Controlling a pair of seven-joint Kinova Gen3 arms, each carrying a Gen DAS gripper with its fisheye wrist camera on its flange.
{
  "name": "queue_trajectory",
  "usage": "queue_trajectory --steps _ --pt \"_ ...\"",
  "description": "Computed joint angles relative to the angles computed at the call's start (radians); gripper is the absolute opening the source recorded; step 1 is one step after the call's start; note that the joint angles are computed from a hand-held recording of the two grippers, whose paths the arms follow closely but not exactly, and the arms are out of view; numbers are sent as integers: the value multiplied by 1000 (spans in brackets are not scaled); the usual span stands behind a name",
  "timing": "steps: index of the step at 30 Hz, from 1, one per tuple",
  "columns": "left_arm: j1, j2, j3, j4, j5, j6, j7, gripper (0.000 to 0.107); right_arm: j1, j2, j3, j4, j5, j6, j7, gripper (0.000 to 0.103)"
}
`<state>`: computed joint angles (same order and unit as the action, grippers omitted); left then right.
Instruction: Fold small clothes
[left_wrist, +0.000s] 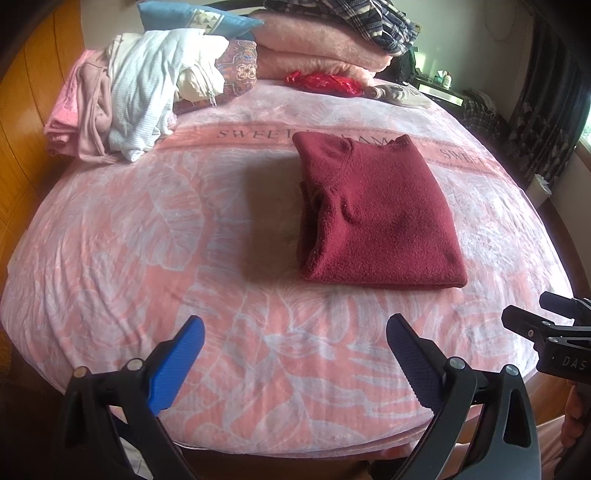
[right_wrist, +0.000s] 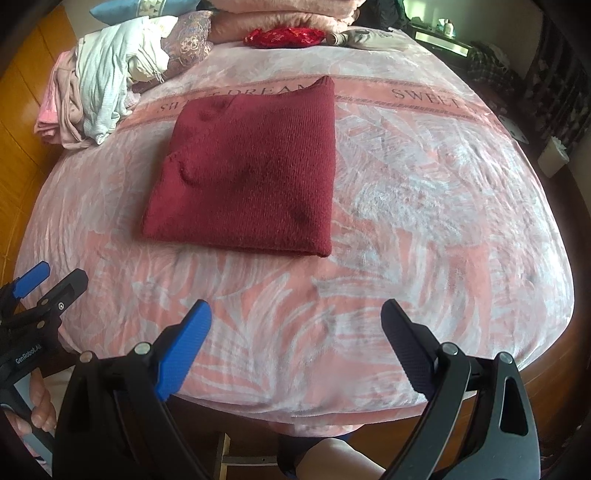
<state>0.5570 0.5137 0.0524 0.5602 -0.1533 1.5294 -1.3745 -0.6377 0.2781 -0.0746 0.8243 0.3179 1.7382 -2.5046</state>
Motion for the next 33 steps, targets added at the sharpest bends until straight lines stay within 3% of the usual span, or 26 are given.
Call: queue_trajectory --steps 33 --pt "-4 1 1 28 -5 -4 -11 99 1 2 1 2 3 8 5 93"
